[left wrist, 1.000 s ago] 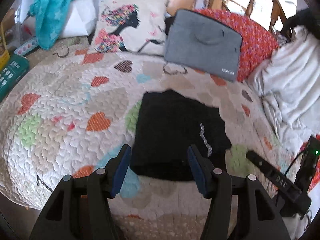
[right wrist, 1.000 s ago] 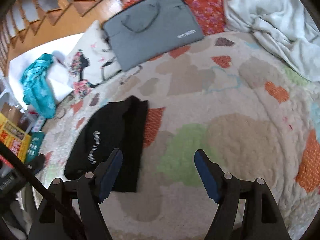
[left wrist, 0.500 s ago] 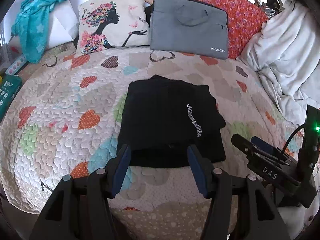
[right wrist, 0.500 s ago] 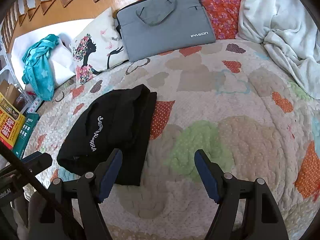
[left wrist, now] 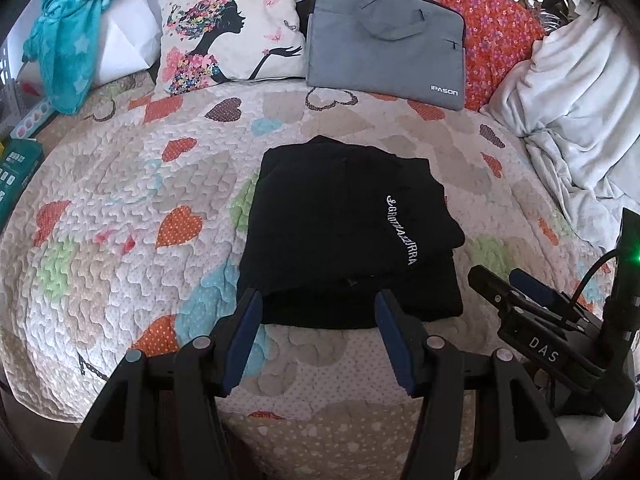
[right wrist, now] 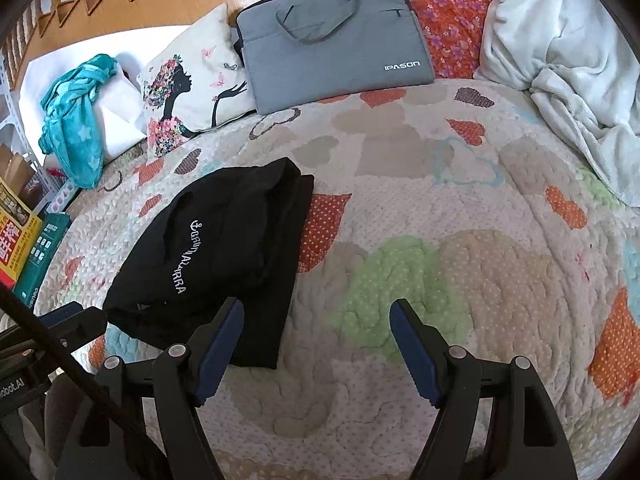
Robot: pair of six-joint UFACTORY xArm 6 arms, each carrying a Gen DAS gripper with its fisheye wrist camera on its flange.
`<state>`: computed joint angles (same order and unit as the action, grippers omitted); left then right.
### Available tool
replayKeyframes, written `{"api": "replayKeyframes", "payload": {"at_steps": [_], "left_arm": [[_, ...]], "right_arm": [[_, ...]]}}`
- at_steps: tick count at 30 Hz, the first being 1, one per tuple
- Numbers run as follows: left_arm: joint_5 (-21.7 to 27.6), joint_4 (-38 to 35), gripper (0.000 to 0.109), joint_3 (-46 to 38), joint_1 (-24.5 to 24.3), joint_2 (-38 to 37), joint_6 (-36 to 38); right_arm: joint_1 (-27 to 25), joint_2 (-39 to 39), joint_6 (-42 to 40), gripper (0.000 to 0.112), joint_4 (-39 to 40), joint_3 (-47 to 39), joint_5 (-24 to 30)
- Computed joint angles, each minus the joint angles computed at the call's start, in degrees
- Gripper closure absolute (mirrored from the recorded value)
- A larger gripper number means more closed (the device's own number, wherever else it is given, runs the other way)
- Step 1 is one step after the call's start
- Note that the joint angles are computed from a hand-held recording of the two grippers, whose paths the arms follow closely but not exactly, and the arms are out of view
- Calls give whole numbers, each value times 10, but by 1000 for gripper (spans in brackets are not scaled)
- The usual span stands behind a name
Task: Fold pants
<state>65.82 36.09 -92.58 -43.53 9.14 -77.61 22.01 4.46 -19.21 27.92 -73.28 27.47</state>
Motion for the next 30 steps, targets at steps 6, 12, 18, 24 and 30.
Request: {"api": "replayKeyframes", "payload": {"at_steps": [6, 12, 18, 24, 30], "left_arm": [[-12, -12, 51, 12, 7, -4, 0], [-21, -27, 51, 23, 15, -8, -3], [-116, -29, 51, 103, 53, -70, -38], [-305, -162, 48, 206, 159, -119, 21], [-387, -367, 48, 195, 208, -60, 229]], "right_arm": [[1, 3, 6, 32, -11, -2, 0], [3, 6, 7, 32, -22, -4, -1], [-7, 9, -25, 32, 31, -21, 32], [-74, 112, -43, 29, 221, -180, 240], [-81, 255, 33, 28, 248, -363, 339]]}}
